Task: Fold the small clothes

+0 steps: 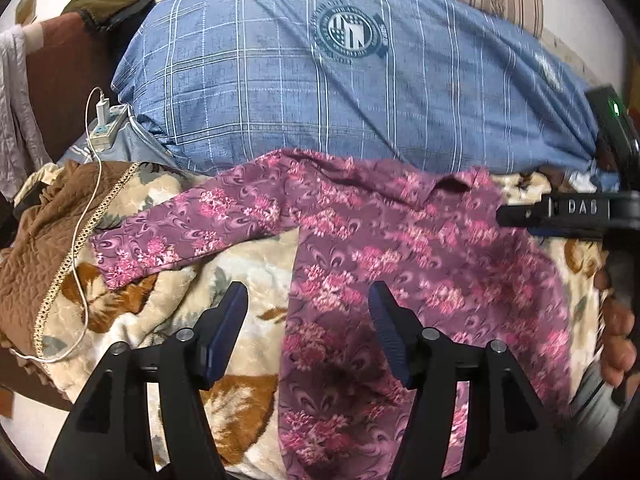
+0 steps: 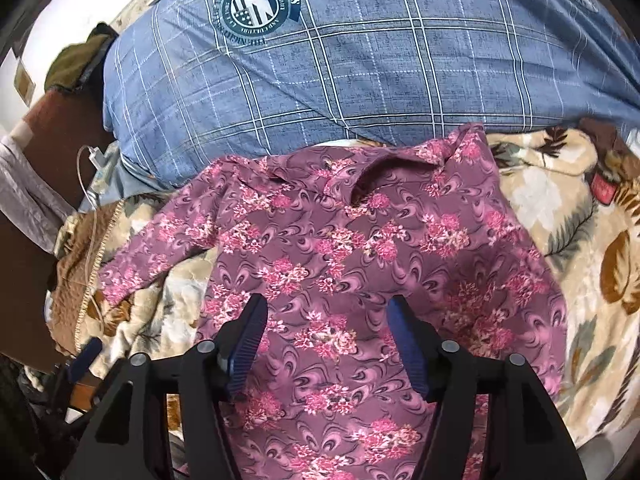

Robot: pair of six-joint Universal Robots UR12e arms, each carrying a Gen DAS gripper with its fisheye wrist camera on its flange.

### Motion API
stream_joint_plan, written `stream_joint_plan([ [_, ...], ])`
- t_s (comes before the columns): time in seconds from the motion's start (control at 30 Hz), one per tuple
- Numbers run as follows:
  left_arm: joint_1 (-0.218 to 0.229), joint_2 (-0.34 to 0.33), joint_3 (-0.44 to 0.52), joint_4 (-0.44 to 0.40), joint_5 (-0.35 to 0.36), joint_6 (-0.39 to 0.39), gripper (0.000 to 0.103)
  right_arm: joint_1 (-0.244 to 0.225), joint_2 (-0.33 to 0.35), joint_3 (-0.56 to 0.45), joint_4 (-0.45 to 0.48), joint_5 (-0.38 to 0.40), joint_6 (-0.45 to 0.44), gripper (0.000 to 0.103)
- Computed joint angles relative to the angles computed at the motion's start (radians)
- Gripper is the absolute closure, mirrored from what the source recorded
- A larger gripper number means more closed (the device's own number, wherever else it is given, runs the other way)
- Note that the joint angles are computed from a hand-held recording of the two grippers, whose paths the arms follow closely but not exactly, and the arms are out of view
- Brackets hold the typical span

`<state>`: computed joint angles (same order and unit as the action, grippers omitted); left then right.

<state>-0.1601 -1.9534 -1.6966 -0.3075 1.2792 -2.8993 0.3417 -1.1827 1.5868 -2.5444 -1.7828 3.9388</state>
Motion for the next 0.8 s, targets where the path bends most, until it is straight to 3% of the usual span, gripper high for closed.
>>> stream_joint_plan([
  [0.07,0.008,-0.010,0.005,0.003,-0.013,-0.021,0.035,0.004,0.004,-0.001,-0.026,-0.005,-0.020,0.036],
  [0.13,0.012,-0.027,0.015,-0.011,0.017,-0.054,0.035,0.005,0.016,-0.015,0.005,-0.003,-0.027,0.034],
  [0.23,0.038,-0.045,0.021,-0.046,-0.001,-0.117,0.035,-0.005,0.030,-0.014,-0.025,0.066,-0.034,0.034],
  [0.33,0.067,-0.061,0.021,-0.043,0.013,-0.197,0.035,-0.002,0.051,-0.034,-0.022,0.081,-0.061,0.034],
  [0.4,0.095,-0.078,0.025,-0.032,-0.024,-0.260,0.035,0.000,0.062,-0.040,-0.048,0.101,-0.085,0.034],
  [0.5,0.120,-0.110,0.064,-0.085,-0.050,-0.342,0.035,-0.004,0.091,-0.070,-0.056,0.148,-0.121,0.034],
  [0.67,0.150,-0.158,0.114,-0.069,-0.028,-0.462,0.035,-0.016,0.163,-0.145,-0.068,0.254,-0.157,0.034],
  [0.73,0.154,-0.180,0.148,-0.111,0.019,-0.491,0.035,-0.015,0.193,-0.185,-0.060,0.281,-0.184,0.034],
  [0.8,0.164,-0.197,0.163,-0.120,0.014,-0.531,0.035,-0.013,0.222,-0.224,-0.044,0.291,-0.198,0.034],
])
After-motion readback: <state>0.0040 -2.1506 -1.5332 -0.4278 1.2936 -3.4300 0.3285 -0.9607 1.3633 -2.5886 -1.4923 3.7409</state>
